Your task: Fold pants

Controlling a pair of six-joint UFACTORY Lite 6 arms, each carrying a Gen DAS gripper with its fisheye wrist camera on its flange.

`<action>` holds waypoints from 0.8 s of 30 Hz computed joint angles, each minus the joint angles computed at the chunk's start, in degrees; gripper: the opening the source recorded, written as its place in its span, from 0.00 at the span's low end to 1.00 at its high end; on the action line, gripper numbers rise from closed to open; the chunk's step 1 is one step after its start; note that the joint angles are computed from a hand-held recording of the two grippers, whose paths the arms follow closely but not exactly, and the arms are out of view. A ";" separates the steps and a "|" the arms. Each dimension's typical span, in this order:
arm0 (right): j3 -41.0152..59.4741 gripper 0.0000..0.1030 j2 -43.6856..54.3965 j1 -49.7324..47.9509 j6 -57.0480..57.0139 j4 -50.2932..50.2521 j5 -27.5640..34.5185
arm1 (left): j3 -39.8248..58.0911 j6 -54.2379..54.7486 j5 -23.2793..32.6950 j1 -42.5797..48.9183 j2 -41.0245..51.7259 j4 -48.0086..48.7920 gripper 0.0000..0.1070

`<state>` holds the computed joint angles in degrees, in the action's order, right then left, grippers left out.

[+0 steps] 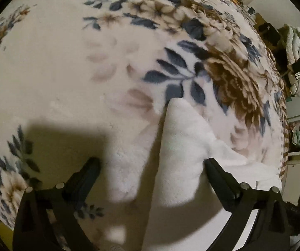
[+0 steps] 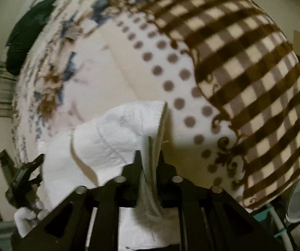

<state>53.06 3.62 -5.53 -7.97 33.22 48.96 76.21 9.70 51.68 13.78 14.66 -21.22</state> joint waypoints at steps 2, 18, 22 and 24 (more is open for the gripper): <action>-0.76 0.37 -0.97 -2.55 -0.82 2.28 2.86 | -0.44 0.07 1.56 0.17 -3.82 1.79 0.96; -33.73 0.54 -33.84 -23.65 -2.15 8.68 14.96 | -29.48 -17.74 5.22 -16.00 -34.30 16.89 0.96; -35.60 0.54 -34.35 -16.55 2.42 9.44 9.04 | -30.14 -18.65 4.01 -16.86 -33.87 16.95 0.96; -36.42 0.51 -35.26 -16.01 2.87 9.67 8.13 | -30.10 -17.92 3.22 -16.42 -33.04 16.10 0.96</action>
